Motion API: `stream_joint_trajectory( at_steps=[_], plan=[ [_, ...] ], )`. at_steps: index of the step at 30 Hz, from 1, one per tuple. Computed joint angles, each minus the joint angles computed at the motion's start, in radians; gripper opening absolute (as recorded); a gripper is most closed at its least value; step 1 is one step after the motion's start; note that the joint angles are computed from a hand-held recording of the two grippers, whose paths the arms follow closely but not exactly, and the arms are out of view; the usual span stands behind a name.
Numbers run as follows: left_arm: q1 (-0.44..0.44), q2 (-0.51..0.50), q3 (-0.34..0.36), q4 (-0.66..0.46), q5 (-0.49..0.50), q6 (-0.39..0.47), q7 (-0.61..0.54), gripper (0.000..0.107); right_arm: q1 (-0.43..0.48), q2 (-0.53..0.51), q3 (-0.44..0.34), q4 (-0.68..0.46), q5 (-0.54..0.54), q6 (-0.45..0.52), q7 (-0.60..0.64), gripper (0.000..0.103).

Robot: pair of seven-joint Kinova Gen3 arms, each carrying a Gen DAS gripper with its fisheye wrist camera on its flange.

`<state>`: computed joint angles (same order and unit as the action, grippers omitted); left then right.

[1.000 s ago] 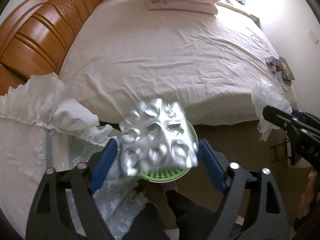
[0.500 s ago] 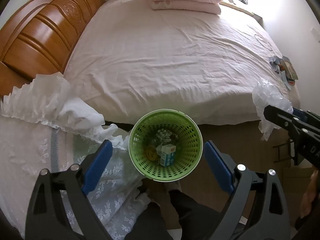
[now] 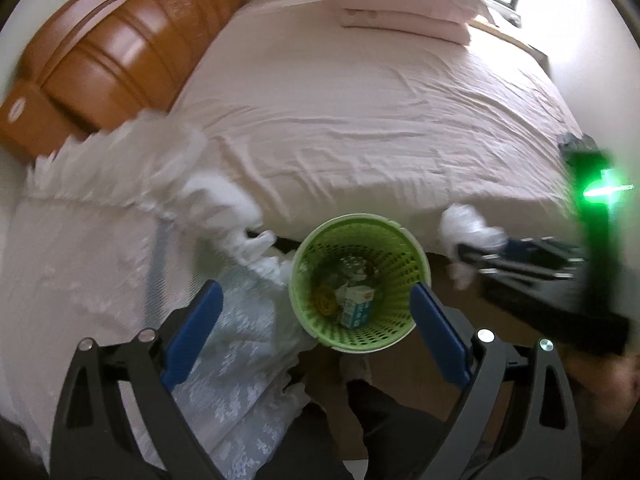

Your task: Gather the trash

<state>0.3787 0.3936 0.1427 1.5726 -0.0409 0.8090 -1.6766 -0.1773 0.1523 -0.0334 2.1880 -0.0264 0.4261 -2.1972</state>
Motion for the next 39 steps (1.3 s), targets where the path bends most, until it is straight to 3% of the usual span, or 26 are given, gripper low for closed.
stream_joint_trajectory(
  at_steps=[2,3,4,6,8,10,13,15,18,21,27,33,39],
  plan=[
    [-0.015,-0.012,-0.013,0.018,0.001,-0.002,0.008,0.090,-0.002,0.093,-0.012,-0.021,-0.033,-0.038,0.041,0.058],
    [-0.023,-0.019,-0.021,0.028,-0.001,-0.004,0.015,0.090,-0.021,0.139,-0.006,-0.037,-0.026,-0.043,0.042,0.075],
    [-0.029,-0.023,-0.026,0.035,-0.005,-0.006,0.022,0.090,-0.021,0.174,-0.014,-0.059,-0.025,-0.032,0.027,0.084],
    [-0.045,-0.041,-0.043,0.061,-0.018,-0.021,0.039,0.090,-0.049,0.250,-0.009,-0.125,-0.020,0.029,0.028,0.086],
    [-0.070,-0.063,-0.051,0.084,-0.024,-0.038,0.043,0.090,-0.089,0.259,0.010,-0.166,0.002,0.081,-0.002,0.086],
    [-0.100,-0.093,-0.058,0.111,-0.021,-0.064,0.045,0.090,-0.121,0.229,0.020,-0.199,0.034,0.123,-0.036,0.086],
    [-0.141,-0.168,-0.088,0.157,-0.062,-0.119,0.105,0.091,-0.097,0.141,-0.065,-0.281,0.106,0.205,-0.077,0.086],
    [-0.187,-0.217,-0.079,0.183,-0.119,-0.146,0.171,0.091,-0.127,0.064,-0.109,-0.356,0.178,0.240,-0.122,0.090],
    [-0.206,-0.291,-0.149,0.196,-0.211,-0.168,0.293,0.095,-0.247,-0.004,-0.097,-0.476,0.300,0.301,-0.150,0.101],
    [-0.247,-0.350,-0.199,0.180,-0.316,-0.151,0.409,0.095,-0.374,-0.018,-0.090,-0.611,0.421,0.335,-0.150,0.101],
    [-0.378,-0.435,-0.178,0.187,-0.523,-0.151,0.630,0.095,-0.496,0.041,-0.144,-0.864,0.546,0.366,-0.097,0.101],
    [-0.485,-0.460,-0.160,0.196,-0.533,-0.143,0.697,0.095,-0.571,0.141,-0.139,-1.051,0.492,0.412,0.039,0.101],
    [-0.530,-0.449,-0.177,0.182,-0.439,-0.144,0.620,0.095,-0.603,0.243,-0.111,-1.238,0.380,0.508,0.178,0.101]
  ],
)
